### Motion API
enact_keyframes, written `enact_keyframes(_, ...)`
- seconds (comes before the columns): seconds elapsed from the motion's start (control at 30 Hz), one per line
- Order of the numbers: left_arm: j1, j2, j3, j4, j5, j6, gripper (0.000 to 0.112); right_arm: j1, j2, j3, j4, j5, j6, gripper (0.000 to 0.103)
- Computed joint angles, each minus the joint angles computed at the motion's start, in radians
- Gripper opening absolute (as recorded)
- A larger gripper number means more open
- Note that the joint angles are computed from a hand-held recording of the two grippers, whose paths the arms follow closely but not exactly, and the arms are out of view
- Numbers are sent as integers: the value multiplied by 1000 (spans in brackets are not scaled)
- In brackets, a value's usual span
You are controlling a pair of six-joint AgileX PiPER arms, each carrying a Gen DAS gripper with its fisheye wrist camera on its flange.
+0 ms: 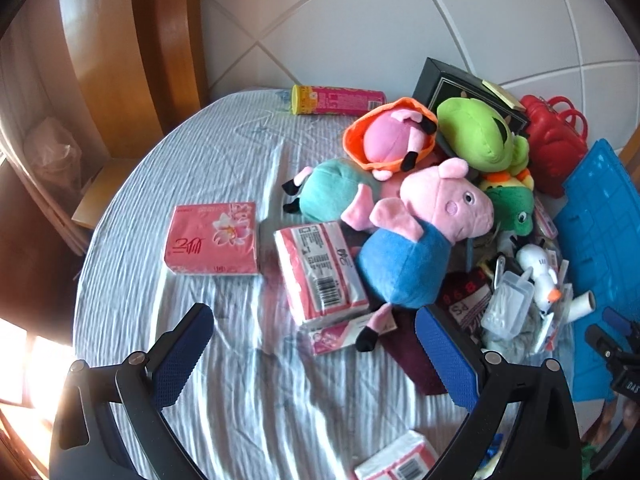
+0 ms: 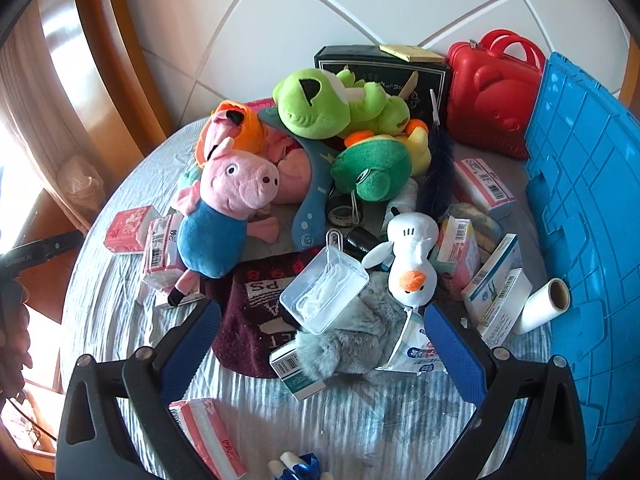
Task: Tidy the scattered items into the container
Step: 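Grasp the pink tissue pack with the left tool while the right tool grasps the clear floss-pick box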
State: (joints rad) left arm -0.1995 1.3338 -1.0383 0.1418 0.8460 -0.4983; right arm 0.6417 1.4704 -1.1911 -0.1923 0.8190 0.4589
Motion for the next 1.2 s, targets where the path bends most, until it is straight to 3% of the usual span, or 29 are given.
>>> enact_keyframes(0.2, 89, 137, 63, -50, -138, 60, 102, 46, 179, -49, -113, -14, 138, 103)
enact_keyframes(0.33, 95, 268, 27, -40, -201, 48, 102, 48, 299, -113, -114, 7, 159, 103)
enact_keyframes(0.5, 86, 421, -72, -91, -235, 87, 102, 55, 377, -157, -143, 27, 201, 103)
enact_keyframes(0.7, 45, 560, -171, -24, -190, 10, 103, 53, 436, -197, -162, 51, 219, 103)
enact_keyframes(0.87, 38, 599, -183, -18, -210, -12, 103, 30, 443, -186, -142, 30, 218, 103)
enact_keyframes(1.0, 29, 579, -166, 2, -222, -12, 84, 21, 446, -180, -132, 11, 217, 103)
enact_keyframes(1.2, 44, 518, -107, 8, -232, -13, 81, 41, 492, -224, -146, 24, 200, 103)
